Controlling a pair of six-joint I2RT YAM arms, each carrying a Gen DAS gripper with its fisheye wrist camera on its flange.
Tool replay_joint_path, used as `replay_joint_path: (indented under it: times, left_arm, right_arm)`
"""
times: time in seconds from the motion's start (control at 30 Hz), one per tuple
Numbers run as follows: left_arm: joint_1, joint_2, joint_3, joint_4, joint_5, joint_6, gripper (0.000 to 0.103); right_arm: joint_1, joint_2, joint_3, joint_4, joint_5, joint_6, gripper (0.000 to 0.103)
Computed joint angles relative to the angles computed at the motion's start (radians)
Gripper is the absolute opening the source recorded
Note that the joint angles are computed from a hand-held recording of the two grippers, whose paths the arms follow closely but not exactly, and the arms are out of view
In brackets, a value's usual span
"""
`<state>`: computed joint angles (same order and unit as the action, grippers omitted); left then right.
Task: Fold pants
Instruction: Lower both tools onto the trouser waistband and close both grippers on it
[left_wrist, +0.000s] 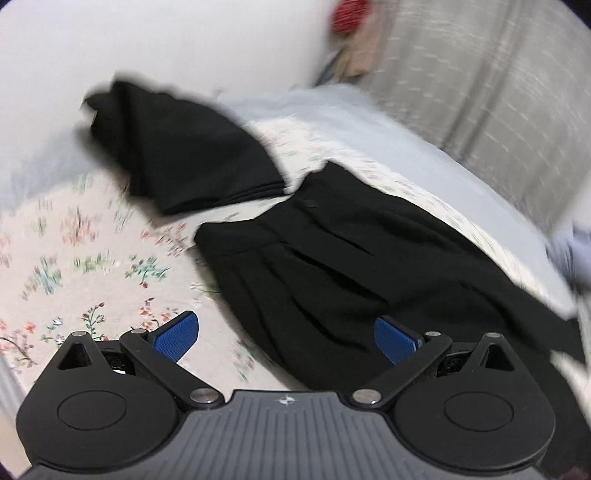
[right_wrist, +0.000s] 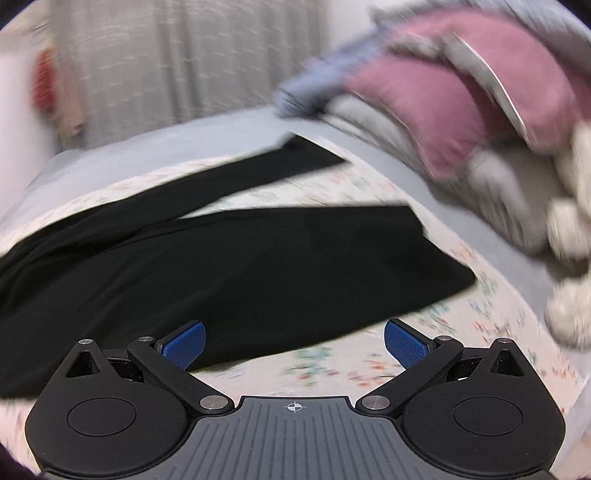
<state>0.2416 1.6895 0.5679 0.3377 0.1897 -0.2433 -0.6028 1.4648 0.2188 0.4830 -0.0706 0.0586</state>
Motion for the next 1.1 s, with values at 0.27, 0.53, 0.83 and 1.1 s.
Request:
replay_joint_path:
  times: [0.27, 0.53, 0.83, 1.1]
  left_arm:
    - [0.114, 0.393, 0.376, -0.151, 0.131, -0.125, 0.101]
    - [0.039, 0.406, 0.33, 0.027, 0.129, -0.198, 0.096]
    - [0.045, 0.465, 0.386, 0.057, 0.159, -0.196, 0.005]
    - [0.13, 0.281, 0.276, 0.147, 0.306, -0.214, 0.002]
  right_arm:
    - [-0.331, 0.348, 0.315, -0.154, -0.101, 0.07, 0.102]
    - [-0.401, 0.494, 0.414, -0.106, -0.175, 0.173, 0.09]
    - [-0.361, 0.611, 0.52, -0.011, -0.097, 0.179, 0.007]
    - [-0.415, 0.435, 0.382, 0.162, -0.225, 0.244, 0.004]
